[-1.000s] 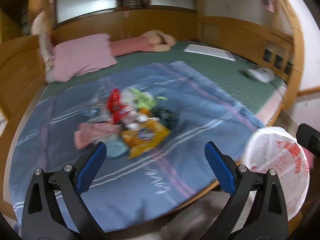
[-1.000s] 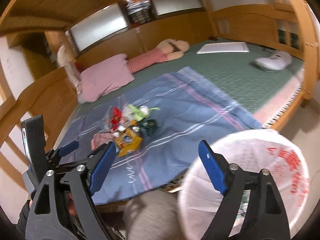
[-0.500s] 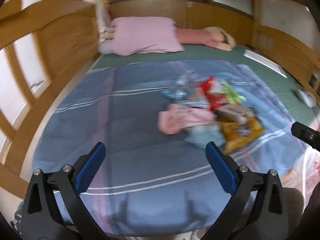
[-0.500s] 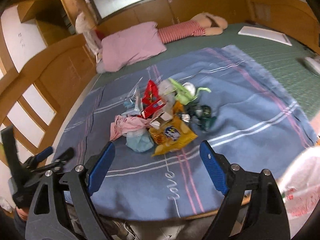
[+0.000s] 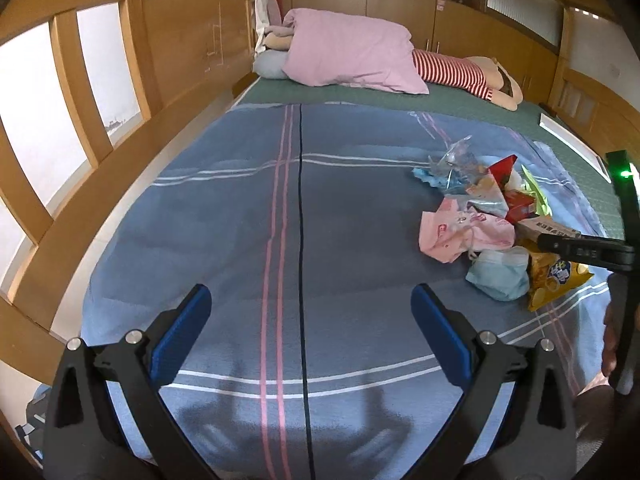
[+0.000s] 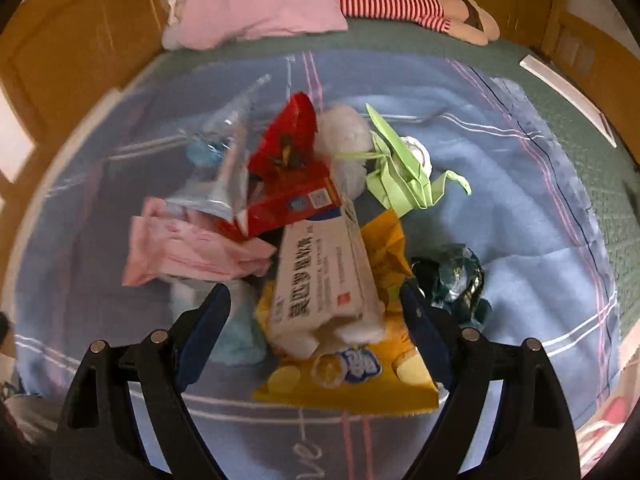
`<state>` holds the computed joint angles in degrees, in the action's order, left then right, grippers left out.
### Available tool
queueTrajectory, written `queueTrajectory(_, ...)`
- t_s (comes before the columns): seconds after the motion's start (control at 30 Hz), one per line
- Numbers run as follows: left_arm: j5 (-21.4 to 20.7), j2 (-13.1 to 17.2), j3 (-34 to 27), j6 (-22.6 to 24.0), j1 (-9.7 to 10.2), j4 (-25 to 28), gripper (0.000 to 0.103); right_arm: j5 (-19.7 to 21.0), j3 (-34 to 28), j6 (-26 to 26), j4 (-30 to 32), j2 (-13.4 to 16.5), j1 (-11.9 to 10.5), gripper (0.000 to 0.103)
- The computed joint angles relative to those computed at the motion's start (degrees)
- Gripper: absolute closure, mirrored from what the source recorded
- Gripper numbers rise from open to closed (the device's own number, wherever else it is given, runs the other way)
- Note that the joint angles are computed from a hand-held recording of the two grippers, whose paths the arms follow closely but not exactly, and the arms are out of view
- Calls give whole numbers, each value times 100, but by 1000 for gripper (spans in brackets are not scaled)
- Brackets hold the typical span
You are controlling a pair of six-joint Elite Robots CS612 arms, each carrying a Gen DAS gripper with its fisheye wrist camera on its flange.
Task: Collect trash
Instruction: 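Grasp the yellow chip bag with the right gripper from the pile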
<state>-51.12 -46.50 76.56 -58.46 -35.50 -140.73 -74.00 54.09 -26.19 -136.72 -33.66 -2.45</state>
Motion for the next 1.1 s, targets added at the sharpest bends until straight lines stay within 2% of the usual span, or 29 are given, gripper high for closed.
queueTrajectory(0.03, -28, 3, 2, -2, 6, -15, 3, -81, -15, 1, 2, 16, 12, 36)
queueTrajectory(0.07, -56, 6, 3, -6, 13, -25, 3, -141, -14, 38, -16, 16, 17, 42)
queueTrajectory(0.1, -70, 11, 0, 5, 15, -37, 3, -87, 2, 145, -9, -2, -10, 51)
queueTrajectory(0.13, -80, 21, -10, 32, 16, -40, 3, 2, -4, 217, -8, -10, -32, 64)
queueTrajectory(0.2, -105, 49, -48, 60, 13, -11, 3, 138, 52, 327, -59, -61, -88, 76)
queueTrajectory(0.3, -200, 95, -119, 84, 13, 1, 3, 314, 69, 374, 71, -101, -152, 83)
queueTrajectory(0.4, -210, 138, -191, 194, -9, -49, 3, 559, 250, 179, -1, -233, -219, 83)
queueTrajectory(0.47, -208, 178, -264, 274, -20, -46, 3, 487, 318, -44, -62, -274, -209, 75)
queueTrajectory(0.53, -225, 210, -337, 332, -25, -54, 3, 440, 386, -198, -176, -294, -205, 30)
queueTrajectory(0.57, -220, 218, -355, 362, -30, -77, 3, 508, 377, -188, -209, -281, -217, 26)
queueTrajectory(0.63, -201, 236, -399, 428, -41, -79, 3, 668, 202, -180, -26, -199, -238, 26)
queueTrajectory(0.7, -204, 247, -423, 461, -39, -57, 3, 608, -103, -221, 224, -51, -205, 26)
queueTrajectory(0.73, -217, 253, -437, 469, -35, -42, 3, 493, -207, -286, 300, 2, -175, 26)
queueTrajectory(0.83, -232, 244, -425, 402, -24, -15, 3, -240, -539, -519, 246, 234, -22, 26)
queueTrajectory(0.9, -247, 232, -403, 375, -13, -4, 3, -462, -669, -596, 126, 333, 16, 26)
queueTrajectory(1.0, -272, 223, -363, 355, 4, -29, 3, -96, -835, -458, 318, 364, -81, 26)
queueTrajectory(1.1, -337, 228, -325, 389, 25, -145, 3, 318, -772, -239, 562, 245, -252, 26)
